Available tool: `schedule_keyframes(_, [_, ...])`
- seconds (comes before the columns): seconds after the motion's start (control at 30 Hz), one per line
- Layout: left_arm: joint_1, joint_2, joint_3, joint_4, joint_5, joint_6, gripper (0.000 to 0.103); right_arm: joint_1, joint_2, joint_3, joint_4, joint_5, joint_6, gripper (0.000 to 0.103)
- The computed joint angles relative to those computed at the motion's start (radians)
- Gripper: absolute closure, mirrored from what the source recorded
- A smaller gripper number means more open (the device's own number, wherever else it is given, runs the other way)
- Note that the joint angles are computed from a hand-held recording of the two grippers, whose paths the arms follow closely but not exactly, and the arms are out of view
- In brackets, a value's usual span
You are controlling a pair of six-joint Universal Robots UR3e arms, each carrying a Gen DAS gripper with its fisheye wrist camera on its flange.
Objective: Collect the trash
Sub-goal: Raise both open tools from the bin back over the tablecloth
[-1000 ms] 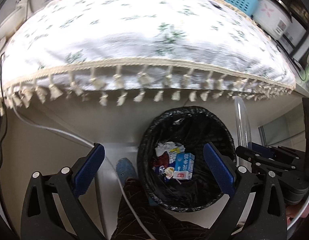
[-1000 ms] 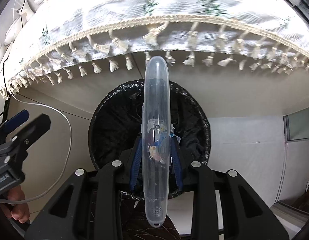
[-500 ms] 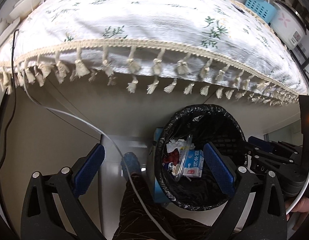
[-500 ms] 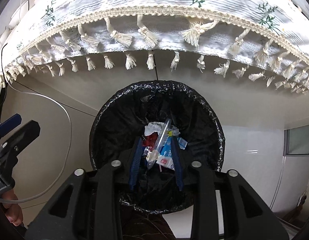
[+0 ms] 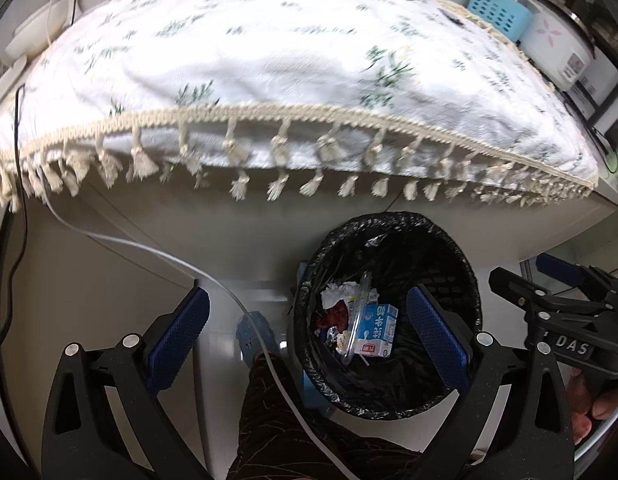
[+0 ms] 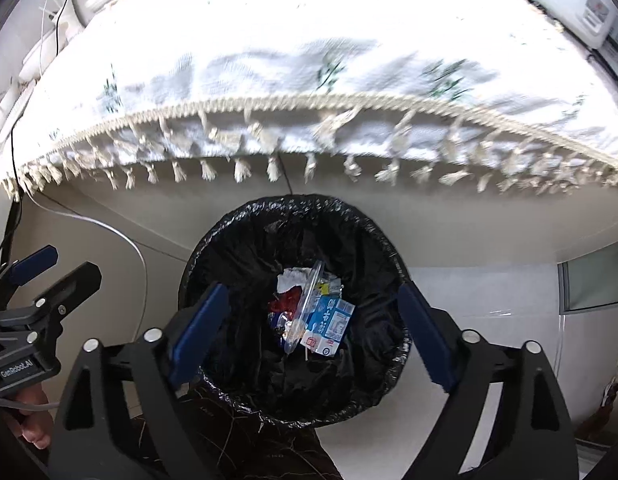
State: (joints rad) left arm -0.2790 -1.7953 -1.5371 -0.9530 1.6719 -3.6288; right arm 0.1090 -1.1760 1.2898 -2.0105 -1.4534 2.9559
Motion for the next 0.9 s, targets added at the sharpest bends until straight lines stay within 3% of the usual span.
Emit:
schedule_keyframes(0.23, [-0.017, 0.018, 0.072, -0.028, 0.006, 0.02, 0.006, -0.018, -0.071, -0.046, 0.008, -0.007, -0.023, 0.01])
schedule_keyframes(0.5, [-0.023, 0.028, 0.177, -0.076, 0.028, 0.036, 0.006, -0.032, -0.099, -0.168, 0.036, 0.002, -0.047, 0.01])
schedule_keyframes(0.9, [-0.011, -0.041, 0.469, -0.222, 0.072, 0.042, 0.006, -0.057, -0.013, -0.455, 0.124, 0.019, -0.025, 0.01])
